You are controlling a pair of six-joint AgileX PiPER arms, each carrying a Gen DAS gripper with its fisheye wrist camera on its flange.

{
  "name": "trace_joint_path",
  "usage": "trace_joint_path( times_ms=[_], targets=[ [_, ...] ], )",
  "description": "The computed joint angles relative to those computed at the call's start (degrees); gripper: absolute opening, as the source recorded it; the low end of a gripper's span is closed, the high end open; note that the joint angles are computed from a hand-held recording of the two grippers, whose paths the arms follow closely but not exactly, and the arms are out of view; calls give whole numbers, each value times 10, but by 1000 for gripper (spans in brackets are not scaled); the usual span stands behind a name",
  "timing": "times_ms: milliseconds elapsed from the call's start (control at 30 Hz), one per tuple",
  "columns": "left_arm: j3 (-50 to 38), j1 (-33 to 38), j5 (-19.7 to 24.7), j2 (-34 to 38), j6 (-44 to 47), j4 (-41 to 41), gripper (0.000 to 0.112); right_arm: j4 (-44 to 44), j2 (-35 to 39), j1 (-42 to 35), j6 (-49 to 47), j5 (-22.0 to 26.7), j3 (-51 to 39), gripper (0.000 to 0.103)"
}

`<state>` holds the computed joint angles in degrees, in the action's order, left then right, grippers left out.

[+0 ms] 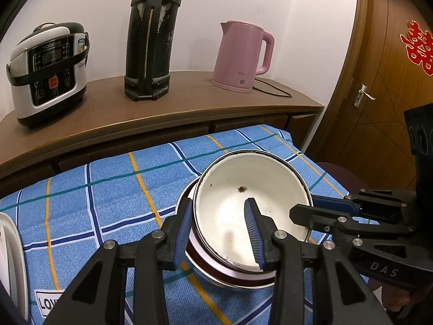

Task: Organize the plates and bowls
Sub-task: 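Lower the white enamel bowl into the pink and steel bowls with the left gripper, then grip the nested bowl stack rim and lift it with the left gripper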

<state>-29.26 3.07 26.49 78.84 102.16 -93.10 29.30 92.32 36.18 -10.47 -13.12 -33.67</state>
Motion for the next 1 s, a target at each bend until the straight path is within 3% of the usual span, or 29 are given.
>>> trace_joint_path(
  times_ms=[500,733,1000],
  targets=[
    [0,6,7,-2,5,-3,41,47,7,8,-48,-9,-3,18],
    [0,5,5,-1,7,-9,42,-8,6,2,6,-4,-1,18],
    [2,5,5,-1,9,-12,42,60,5,13,-63,-10,-2,19]
  ],
)
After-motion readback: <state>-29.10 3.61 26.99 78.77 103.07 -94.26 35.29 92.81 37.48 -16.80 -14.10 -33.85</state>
